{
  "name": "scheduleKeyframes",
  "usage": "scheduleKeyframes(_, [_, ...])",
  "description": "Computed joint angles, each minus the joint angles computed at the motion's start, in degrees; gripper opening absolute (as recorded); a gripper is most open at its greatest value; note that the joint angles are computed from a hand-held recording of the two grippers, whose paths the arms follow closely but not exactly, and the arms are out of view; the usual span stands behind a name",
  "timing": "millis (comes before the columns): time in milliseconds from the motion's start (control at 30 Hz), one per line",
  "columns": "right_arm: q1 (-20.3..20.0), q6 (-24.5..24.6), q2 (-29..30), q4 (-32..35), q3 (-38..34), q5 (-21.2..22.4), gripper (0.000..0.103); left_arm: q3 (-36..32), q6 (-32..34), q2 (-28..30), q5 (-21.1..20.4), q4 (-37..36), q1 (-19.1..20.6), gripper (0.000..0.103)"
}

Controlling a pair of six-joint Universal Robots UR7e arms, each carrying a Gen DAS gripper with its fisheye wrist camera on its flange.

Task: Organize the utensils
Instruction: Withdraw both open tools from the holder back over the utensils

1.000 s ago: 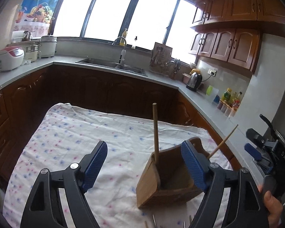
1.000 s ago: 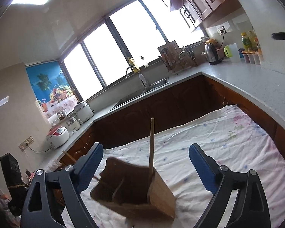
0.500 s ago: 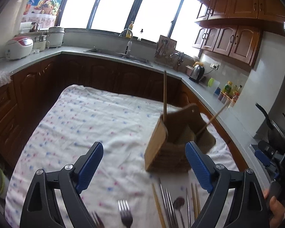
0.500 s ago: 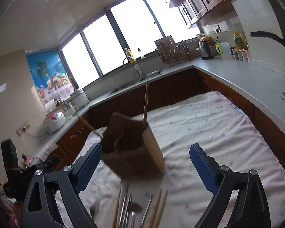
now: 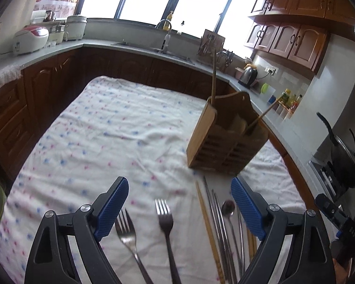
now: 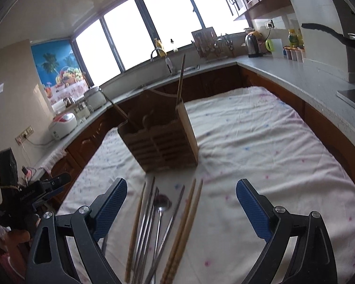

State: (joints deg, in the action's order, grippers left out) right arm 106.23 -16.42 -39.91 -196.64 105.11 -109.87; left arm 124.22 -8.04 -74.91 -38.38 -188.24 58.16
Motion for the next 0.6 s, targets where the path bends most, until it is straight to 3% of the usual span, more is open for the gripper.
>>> scheduleKeyframes(600, [-0.6,0.8,1.6,3.0,-1.0,-2.1,0.094,-3.5,-2.7,2.8,-0.2,8.2,0.9,0.087])
